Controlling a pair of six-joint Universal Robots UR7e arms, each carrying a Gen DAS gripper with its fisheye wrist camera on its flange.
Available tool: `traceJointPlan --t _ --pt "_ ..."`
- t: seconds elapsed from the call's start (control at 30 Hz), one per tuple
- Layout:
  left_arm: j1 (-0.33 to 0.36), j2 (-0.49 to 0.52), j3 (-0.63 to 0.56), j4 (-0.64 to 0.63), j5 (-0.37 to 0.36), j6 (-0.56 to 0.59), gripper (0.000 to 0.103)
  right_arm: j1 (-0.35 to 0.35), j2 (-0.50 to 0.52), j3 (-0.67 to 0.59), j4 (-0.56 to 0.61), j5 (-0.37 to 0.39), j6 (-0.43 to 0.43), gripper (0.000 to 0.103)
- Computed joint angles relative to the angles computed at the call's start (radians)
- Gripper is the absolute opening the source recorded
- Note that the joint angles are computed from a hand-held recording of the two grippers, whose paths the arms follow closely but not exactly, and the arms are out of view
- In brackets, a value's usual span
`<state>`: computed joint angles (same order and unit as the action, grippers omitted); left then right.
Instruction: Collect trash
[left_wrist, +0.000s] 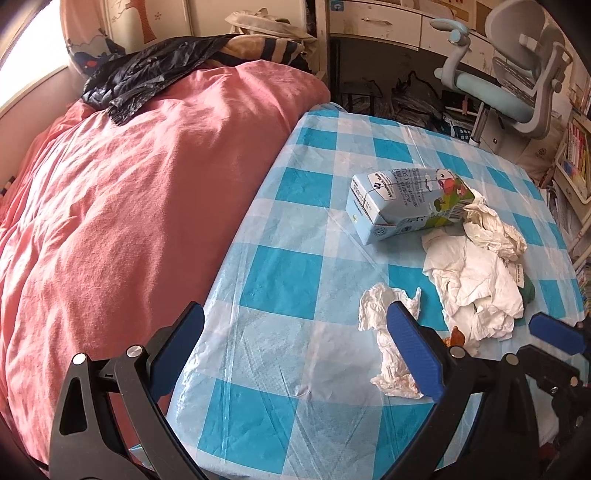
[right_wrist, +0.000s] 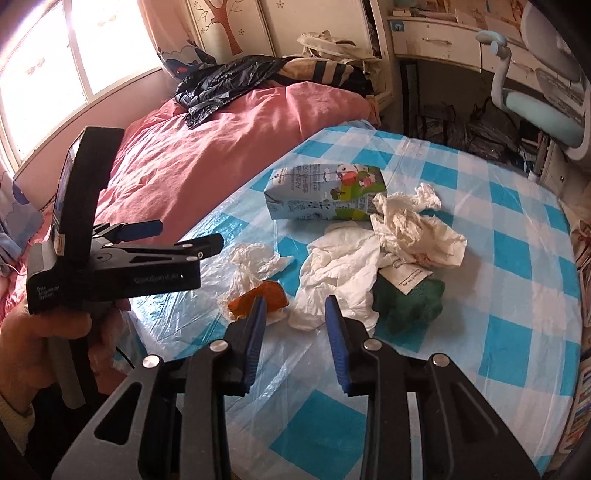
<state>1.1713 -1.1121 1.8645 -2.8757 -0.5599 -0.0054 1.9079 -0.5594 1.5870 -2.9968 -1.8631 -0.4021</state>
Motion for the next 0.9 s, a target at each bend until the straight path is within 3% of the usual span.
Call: traceJointPlan --t 0.1,0.17,0.4,0.57,0.9 --pt "0.002 -0.005 -0.003 0.009 -0.017 -0.027 0.095 -0.014 0.013 -0.019 0.039 0.048 0.06 0.037" --pt "0.001 -0.004 -0.002 -0.001 -0.016 -0.025 0.095 -0.02 0.034 -0.042 0.057 0.076 0.102 0.044" --pt "0.006 -0.015 -0.005 -0.019 -0.033 -0.041 0.095 -0.008 0.108 -0.116 0.085 0.081 0.146 0.048" --pt "0.016 -0.02 -0.01 0.006 -0.043 -0.05 0.095 0.008 0.112 -0.109 0.064 0.061 0.101 0.03" --pt "0.013 -0.011 0.004 0.039 -0.037 -0.044 0.095 -0.008 0.01 0.006 -0.028 0.088 0.069 0.028"
